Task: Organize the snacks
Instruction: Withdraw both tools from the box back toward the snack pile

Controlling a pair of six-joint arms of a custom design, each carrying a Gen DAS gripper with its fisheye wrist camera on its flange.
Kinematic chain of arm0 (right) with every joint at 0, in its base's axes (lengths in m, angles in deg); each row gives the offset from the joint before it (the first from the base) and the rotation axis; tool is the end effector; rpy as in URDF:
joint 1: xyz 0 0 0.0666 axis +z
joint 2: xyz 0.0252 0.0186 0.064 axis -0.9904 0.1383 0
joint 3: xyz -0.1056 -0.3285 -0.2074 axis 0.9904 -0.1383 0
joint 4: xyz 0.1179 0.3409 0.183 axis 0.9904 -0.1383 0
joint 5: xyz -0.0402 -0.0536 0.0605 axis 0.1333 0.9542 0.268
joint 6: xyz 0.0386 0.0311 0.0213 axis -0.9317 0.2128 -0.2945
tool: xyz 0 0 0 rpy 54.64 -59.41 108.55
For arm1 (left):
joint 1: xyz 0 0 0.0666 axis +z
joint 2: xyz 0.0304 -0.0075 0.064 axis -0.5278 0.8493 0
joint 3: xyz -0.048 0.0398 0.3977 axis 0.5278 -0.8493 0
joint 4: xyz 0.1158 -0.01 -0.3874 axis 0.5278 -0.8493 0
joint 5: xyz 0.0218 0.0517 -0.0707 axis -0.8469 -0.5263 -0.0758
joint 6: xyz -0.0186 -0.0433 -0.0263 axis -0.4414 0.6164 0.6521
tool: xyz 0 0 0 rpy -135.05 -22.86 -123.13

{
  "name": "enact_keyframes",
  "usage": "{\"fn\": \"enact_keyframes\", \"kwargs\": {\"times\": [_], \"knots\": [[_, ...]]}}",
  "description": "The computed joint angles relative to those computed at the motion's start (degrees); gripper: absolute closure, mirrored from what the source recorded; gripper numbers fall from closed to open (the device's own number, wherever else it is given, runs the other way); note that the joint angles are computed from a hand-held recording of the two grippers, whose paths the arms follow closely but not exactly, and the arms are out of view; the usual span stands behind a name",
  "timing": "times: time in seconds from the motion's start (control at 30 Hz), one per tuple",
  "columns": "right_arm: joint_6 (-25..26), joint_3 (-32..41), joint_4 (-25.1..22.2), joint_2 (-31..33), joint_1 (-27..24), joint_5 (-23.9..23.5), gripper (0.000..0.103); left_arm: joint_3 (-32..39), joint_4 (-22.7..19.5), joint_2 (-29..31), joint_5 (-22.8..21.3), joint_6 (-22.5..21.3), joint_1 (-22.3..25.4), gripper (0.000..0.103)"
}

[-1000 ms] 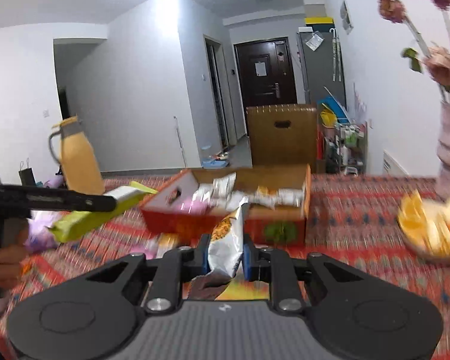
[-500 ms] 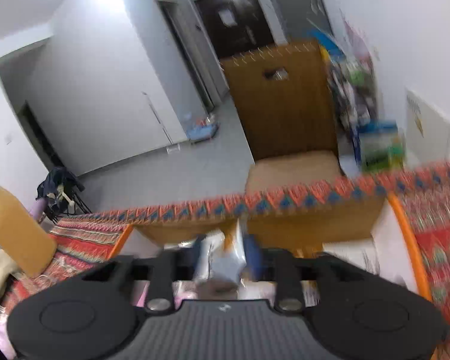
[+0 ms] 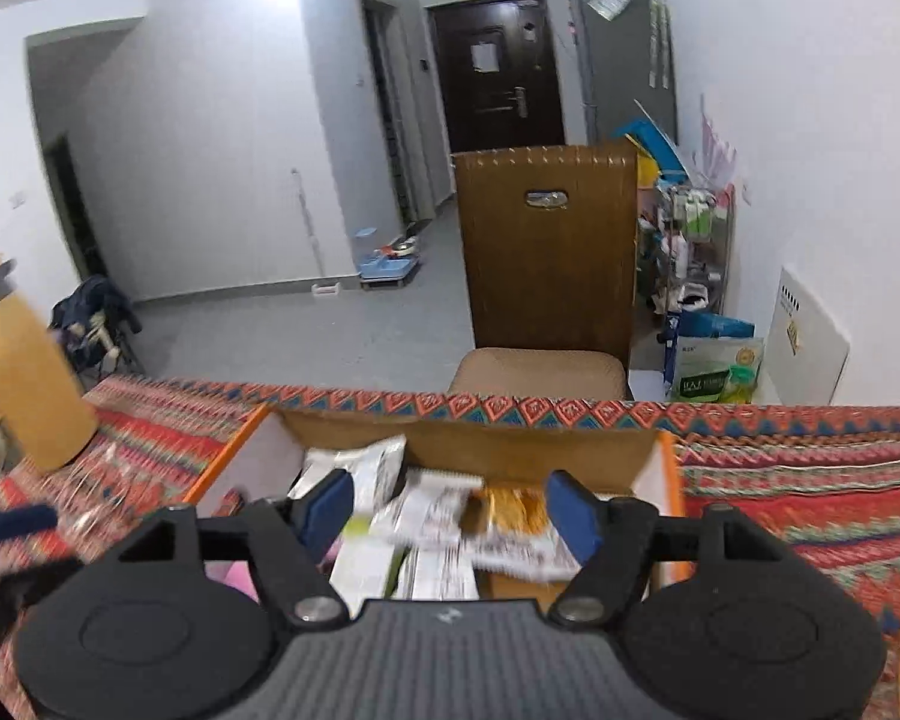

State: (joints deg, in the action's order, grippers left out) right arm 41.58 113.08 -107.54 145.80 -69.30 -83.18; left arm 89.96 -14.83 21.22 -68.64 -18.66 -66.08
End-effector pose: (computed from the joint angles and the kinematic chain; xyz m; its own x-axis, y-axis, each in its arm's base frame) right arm 0.6546 0.1546 0.3936 -0.5932 -0.0222 -0.8048 -0.3052 0.9312 0.1993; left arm 0.5303 -0.3469 0.3980 -0.5048 -0.0071 -0.8632 0.1476 0.9845 -0.0944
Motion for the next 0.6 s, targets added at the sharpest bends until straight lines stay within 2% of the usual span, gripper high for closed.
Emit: {"fn": "enact_keyframes", "kwargs": {"times": [0.1, 0.17, 0.3, 0.43, 0.47, 0.53, 0.6], "knots": [[2.62, -10.91, 2.18, -9.31, -0.78, -1.49, 0.024, -6.35, 0.27, -5.59, -1.19, 0.09, -2.48, 0.015], [5.51, -18.62, 3.42, -16.15, -1.47, -3.30, 0.017, -10.29, 0.77, -8.93, -5.39, -0.27, -5.27, 0.015], [11.33, -30.59, 5.27, -28.56, -1.47, -1.99, 0.015, -15.42, 0.65, -14.59, -13.86, -0.17, -10.80, 0.014], [12.06, -43.19, 10.03, -41.78, -0.40, 0.89, 0.005, -23.56, 3.00, -21.90, -20.33, 5.33, -17.54, 0.004], [12.02, -46.69, 11.74, -45.10, 0.19, 3.15, 0.002, -25.80, 3.60, -23.39, -21.30, 7.35, -19.22, 0.003], [12.29, -54.11, 15.12, -51.92, 2.83, 10.79, 0.001, -29.75, 3.55, -25.64, -22.65, 12.55, -22.66, 0.003], [12.11, -60.11, 15.61, -57.86, 5.76, 16.31, 0.001, -33.26, 3.48, -26.98, -24.92, 18.46, -26.46, 0.002]]}}
